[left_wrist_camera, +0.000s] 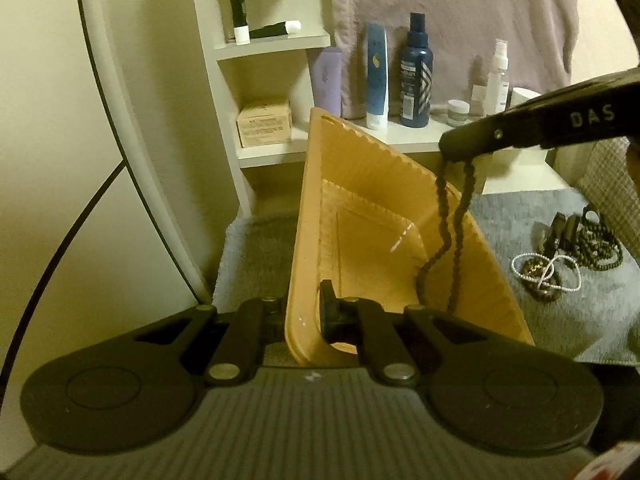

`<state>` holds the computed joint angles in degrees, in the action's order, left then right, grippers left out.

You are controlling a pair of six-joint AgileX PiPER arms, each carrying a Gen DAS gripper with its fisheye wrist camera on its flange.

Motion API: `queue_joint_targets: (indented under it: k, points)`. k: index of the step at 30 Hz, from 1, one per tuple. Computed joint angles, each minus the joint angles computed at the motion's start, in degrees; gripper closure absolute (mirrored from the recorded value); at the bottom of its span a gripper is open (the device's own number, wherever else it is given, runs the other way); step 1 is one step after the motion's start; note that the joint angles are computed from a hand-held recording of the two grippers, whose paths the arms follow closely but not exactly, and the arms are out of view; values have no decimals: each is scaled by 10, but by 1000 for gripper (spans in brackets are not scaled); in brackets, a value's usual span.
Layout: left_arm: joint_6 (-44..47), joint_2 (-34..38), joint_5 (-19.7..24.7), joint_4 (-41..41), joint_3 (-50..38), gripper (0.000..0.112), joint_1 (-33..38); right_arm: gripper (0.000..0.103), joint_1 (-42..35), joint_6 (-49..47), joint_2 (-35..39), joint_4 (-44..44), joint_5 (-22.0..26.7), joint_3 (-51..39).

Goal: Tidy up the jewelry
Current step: 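Lift the necklace with the right gripper and lower it into the tray, then open the right gripper to drop the necklace in the tray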

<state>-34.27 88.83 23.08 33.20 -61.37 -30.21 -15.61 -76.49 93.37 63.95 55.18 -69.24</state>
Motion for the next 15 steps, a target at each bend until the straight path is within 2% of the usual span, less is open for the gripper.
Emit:
queue_joint_targets:
  k: [8,15]
  points:
    - [39,5,15,-31,-12,104,0,97,-1,31,32,-30,-6,18]
    - [49,6,17,-40,-14,104,1,97,-14,14,40,-32,4,32]
